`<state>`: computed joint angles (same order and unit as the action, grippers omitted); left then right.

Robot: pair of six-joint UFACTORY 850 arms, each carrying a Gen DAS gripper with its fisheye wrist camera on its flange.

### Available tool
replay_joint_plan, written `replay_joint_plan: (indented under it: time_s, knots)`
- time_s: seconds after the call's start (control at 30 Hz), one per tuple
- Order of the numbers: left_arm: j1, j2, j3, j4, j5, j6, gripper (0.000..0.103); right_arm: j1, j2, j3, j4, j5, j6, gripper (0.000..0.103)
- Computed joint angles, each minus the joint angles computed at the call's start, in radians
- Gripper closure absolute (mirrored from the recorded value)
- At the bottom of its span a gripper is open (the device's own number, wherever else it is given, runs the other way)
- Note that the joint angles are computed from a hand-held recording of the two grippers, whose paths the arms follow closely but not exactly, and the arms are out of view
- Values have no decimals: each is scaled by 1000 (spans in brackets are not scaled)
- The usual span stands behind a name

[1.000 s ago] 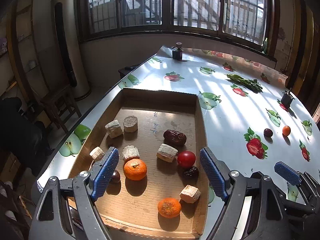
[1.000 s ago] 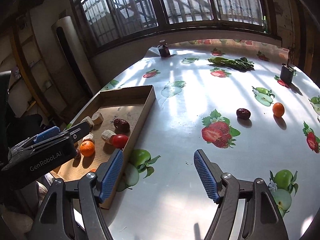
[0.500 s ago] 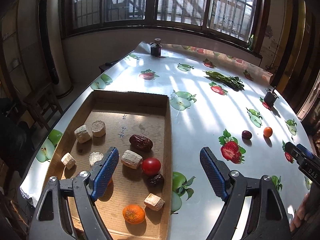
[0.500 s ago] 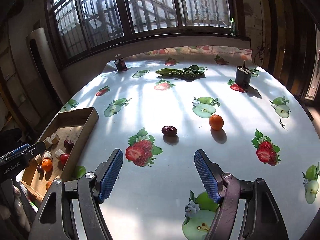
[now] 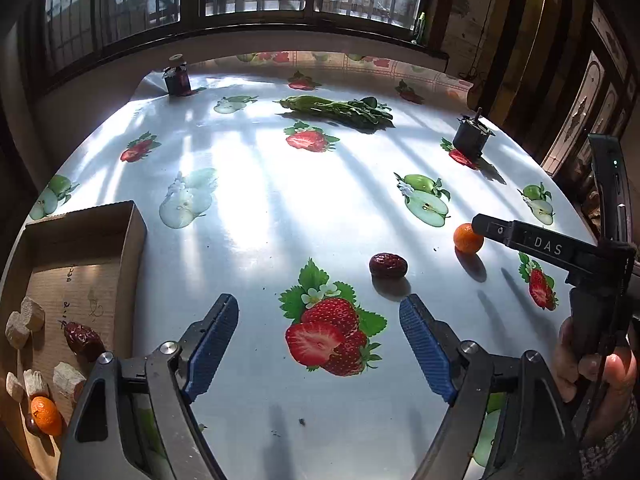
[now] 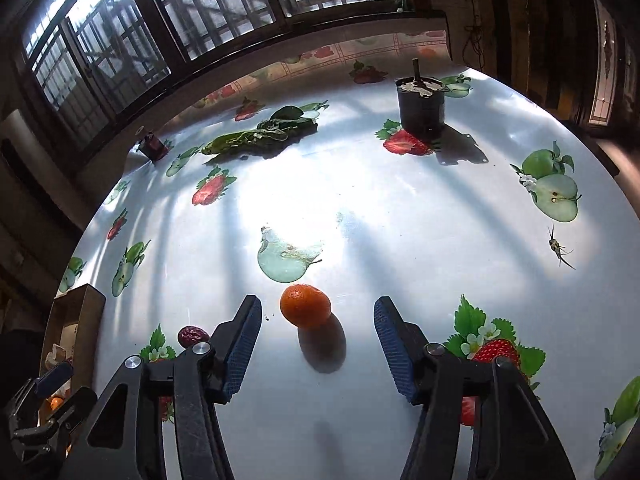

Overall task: Organize fruits
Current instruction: 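Grasp the red date with left tool while right tool grasps the orange, then carry red date and orange into the cardboard tray and open both tools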

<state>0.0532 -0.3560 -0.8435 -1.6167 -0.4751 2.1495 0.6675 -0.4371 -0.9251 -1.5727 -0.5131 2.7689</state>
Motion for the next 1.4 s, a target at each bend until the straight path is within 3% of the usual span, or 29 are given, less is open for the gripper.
replay_joint_plan:
  time_s: [0.37,0.47,0.57,0.6,0.8,1.1,1.4]
  knots:
    - [-104,-146,-106,41,-11,-107,22,-27,-59,-11,-144,23,73,48]
    - [-115,-148,-93,-25,-15,-18,29,-27,-59,-9,-173,24,98,53]
    - [-117,-145,-80,-62,-28,58,53,-21,-68,-23,-160,19,65,61]
    - [-117,-144,-77,-66,-30,73,72,-16,-72,-30,-136,10,33,64]
    - [-87,-154,-90,-32,-69,28,71,9,-88,-60,-17,-40,-108,69]
    - [-58,-156,-101,-7,-86,-51,71,13,-63,-26,-58,-62,-18,69]
    - [39,-30,-13,-48,-159,-11,71,34,-62,-31,-69,-79,-25,69]
